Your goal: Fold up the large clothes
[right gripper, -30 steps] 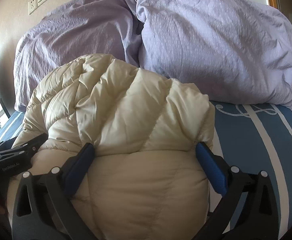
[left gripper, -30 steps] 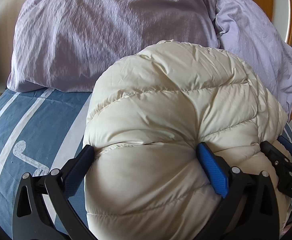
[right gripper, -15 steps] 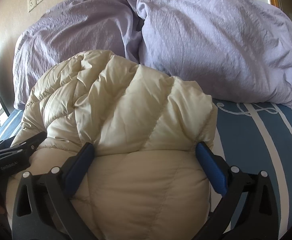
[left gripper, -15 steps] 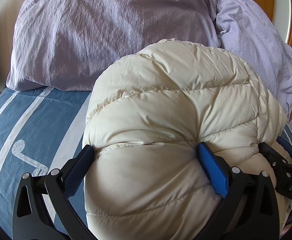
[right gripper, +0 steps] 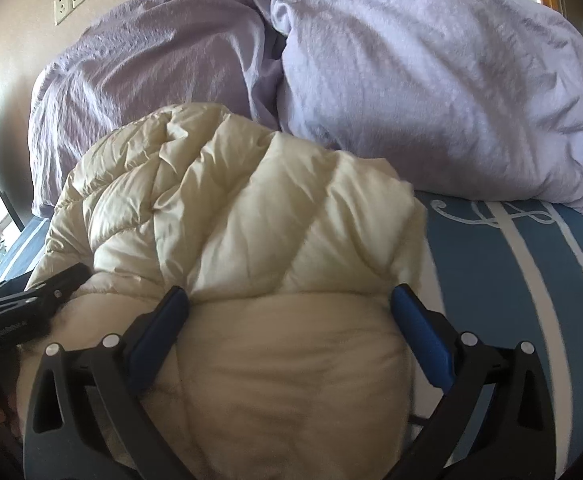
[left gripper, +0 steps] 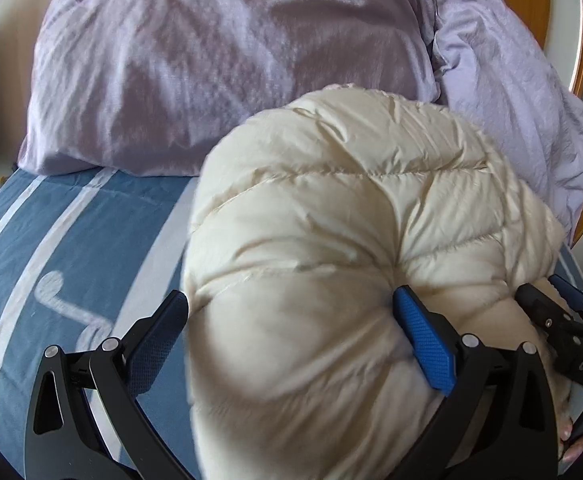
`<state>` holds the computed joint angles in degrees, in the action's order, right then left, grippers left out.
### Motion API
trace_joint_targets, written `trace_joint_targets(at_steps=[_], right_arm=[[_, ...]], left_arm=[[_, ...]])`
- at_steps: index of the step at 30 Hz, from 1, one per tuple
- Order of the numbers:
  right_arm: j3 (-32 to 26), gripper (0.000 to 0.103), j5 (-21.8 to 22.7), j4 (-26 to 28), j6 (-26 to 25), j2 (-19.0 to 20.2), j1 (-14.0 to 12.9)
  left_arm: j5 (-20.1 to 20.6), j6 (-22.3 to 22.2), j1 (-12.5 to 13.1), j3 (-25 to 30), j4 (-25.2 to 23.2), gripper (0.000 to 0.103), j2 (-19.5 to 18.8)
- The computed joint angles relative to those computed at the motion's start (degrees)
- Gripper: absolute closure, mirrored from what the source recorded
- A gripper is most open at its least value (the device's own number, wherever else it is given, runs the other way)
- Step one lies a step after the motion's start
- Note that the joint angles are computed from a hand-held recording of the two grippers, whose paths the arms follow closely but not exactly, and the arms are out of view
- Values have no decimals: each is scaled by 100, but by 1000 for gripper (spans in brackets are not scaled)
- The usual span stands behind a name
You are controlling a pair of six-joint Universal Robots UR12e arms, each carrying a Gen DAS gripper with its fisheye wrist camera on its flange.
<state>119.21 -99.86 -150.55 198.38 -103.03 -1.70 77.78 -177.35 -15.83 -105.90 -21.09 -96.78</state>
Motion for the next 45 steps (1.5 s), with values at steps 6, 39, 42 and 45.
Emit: trace_joint_targets(at_steps=[6, 39, 42, 45], right_arm=[[104, 2, -62, 422, 463, -407, 4], [408, 2, -288, 1855, 1202, -1818, 1280], [392, 2, -277, 1947, 1271, -1874, 1341], [377, 2, -265, 2017, 1311, -1919, 1418]], left_arm=[[-194, -93, 235, -342, -94, 1, 482], [-1294, 753, 825, -1824, -1008, 1, 2548], [-1378, 755, 872, -1869, -1067, 1, 2653], [-1481, 792, 929, -1911, -1121, 1, 2775]])
